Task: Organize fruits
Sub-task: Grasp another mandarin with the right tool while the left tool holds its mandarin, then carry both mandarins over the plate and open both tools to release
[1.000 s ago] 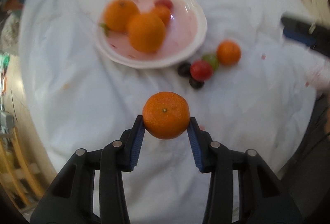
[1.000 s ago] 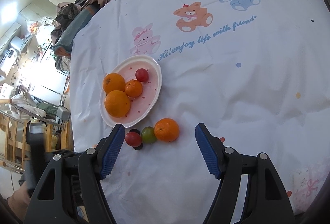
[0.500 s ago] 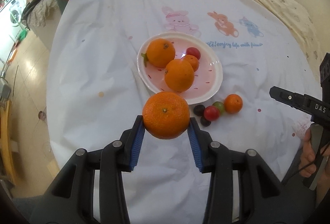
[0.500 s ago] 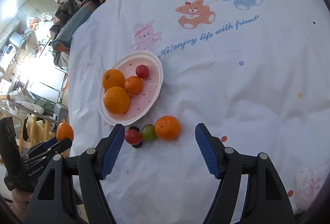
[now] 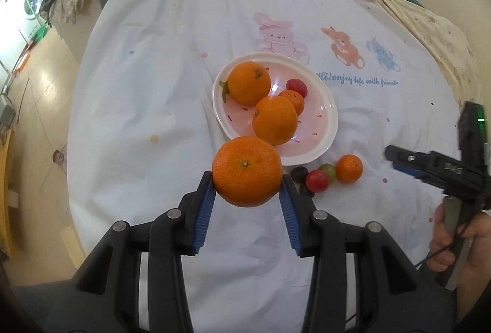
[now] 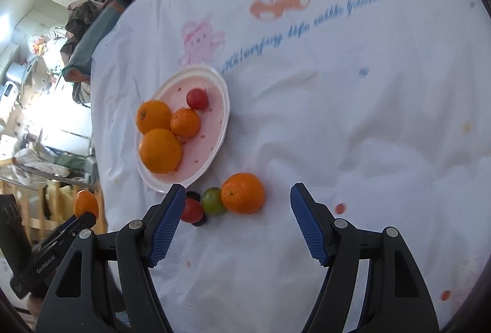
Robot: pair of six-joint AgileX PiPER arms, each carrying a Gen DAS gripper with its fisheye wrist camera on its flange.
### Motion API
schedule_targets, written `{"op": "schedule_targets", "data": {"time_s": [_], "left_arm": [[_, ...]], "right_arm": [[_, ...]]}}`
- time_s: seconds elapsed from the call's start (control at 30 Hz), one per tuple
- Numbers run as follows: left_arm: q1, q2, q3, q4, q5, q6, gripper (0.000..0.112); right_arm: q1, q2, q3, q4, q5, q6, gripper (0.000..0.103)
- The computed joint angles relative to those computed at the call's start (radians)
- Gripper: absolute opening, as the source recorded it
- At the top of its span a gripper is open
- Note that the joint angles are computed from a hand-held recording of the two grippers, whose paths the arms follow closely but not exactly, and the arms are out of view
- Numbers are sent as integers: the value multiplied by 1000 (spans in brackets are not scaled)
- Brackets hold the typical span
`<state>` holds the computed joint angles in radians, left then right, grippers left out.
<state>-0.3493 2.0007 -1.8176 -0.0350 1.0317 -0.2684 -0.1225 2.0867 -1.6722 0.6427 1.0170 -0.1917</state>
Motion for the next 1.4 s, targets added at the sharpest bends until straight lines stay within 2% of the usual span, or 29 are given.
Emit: {"op": "schedule_targets", "data": {"time_s": [0.13,0.2,0.37,0.43,0.47,0.77,1.03,1.4], "left_arm": [[11,16,-22,-39,24,13,38],[12,23,-31,-49,32,17,38],[12,39,-46,-51,44,14,38],[12,43,-51,-51,48,11,38],[11,44,-52,-51,49,10,38],[6,37,-38,-34,25,0,38],[7,47,-38,-4,12,-17,38],[-21,-1,50,97,-89,-47,38]], "right_arm": [[30,87,-90,-28,50,39,69],[43,121,-121,-34,65,51,62],[84,168,-169,-95,72,72,56],[91,172,-174,-117,69,77,51],[90,172,-174,-126,68,80,44],[69,143,-142,-88,62,42,43],[13,46,-27,-25,1,13,43],[-50,-108,103,80,-33,-78,43]]}}
